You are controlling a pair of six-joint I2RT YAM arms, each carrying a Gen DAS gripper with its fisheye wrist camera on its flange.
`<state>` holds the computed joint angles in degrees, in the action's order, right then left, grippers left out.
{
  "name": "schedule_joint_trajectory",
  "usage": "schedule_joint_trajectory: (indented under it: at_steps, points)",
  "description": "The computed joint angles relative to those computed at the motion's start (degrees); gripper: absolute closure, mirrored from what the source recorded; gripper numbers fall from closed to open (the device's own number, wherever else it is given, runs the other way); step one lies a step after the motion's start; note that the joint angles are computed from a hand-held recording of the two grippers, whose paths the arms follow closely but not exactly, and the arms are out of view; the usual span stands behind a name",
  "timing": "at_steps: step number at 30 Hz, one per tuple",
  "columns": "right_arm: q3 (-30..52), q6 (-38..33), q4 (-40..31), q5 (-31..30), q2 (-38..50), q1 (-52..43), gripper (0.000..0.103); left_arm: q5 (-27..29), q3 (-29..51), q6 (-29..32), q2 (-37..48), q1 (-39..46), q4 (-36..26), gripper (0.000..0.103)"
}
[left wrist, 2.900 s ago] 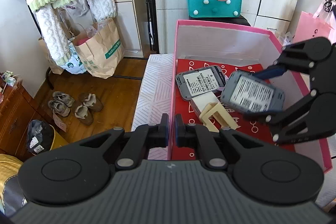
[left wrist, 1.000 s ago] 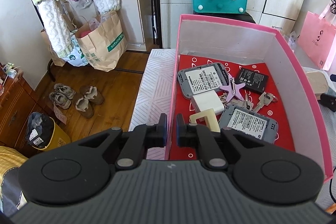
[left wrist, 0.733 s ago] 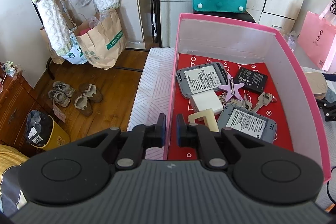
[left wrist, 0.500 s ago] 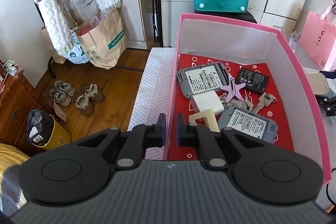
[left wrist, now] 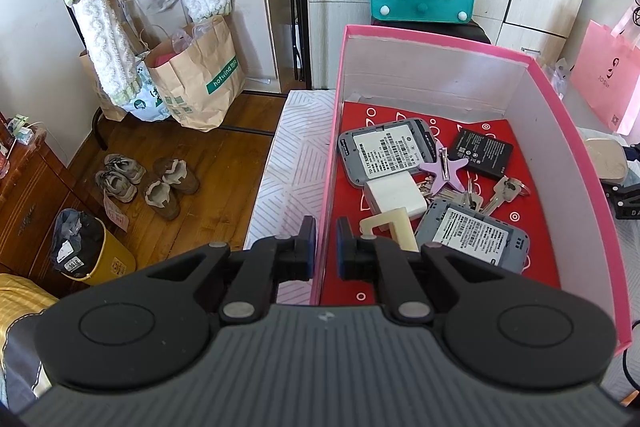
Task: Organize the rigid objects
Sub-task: 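Carry the beige case into the pink box and open the right tool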
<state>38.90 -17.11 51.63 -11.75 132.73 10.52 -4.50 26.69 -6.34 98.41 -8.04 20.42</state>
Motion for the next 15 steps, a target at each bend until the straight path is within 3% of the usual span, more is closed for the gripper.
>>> schedule_joint_trajectory:
  at_steps: [7, 15]
  points:
    - [-4.3, 1.4, 6.2, 1.7, -1.9, 0.9, 0.016, 0.3, -0.4, 0.1, -0.1, 0.0, 0.4, 0.095]
    - [-8.8, 3.8, 5.4, -1.5, -8.8, 1.4, 0.016, 1.4, -3.2, 0.2, -1.7, 0.8, 4.0, 0.096]
